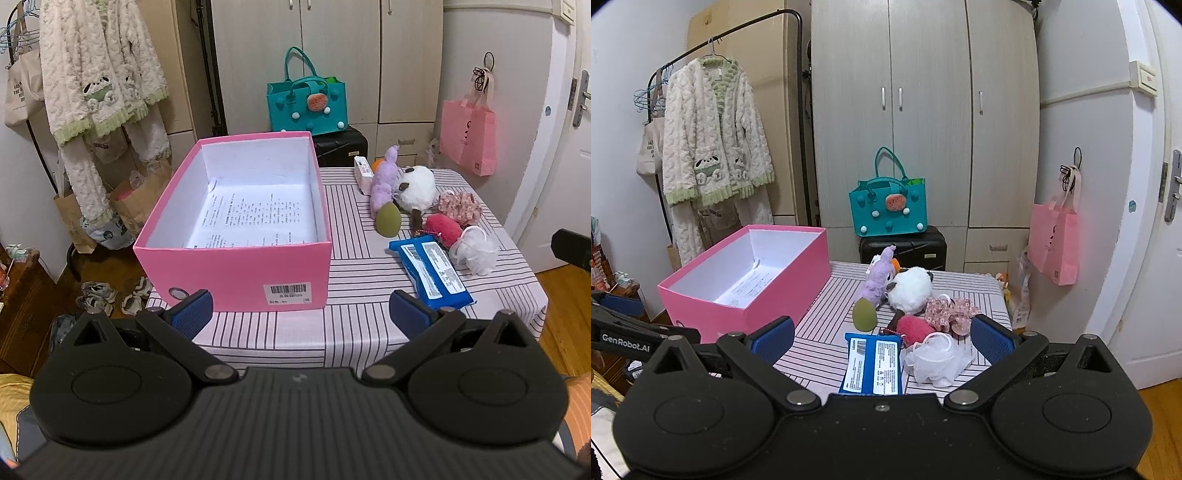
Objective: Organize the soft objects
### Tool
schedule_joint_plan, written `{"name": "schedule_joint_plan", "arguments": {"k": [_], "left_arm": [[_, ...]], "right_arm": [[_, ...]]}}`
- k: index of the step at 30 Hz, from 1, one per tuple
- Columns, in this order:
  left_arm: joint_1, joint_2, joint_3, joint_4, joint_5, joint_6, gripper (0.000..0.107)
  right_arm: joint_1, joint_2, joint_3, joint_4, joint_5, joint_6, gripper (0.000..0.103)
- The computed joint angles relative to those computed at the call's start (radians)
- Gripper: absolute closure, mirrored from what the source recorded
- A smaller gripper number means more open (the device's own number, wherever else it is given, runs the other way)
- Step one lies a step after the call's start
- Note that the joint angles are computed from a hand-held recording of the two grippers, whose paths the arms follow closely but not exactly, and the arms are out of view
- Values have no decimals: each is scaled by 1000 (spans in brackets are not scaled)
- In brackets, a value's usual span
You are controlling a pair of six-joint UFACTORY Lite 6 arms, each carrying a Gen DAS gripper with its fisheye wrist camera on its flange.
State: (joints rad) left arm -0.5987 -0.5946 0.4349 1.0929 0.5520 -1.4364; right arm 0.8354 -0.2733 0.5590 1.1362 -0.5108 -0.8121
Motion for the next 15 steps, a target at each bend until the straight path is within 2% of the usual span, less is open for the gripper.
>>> {"name": "schedule_joint_plan", "arguments": {"k": [9, 15], "left_arm": [[1, -19, -44, 48, -24, -57, 4], [-5, -4, -59, 145, -13, -150, 4]], "right_arm": [[30, 32, -8, -39, -57, 38, 0], [30, 50, -15, -91, -69, 86, 0]]}}
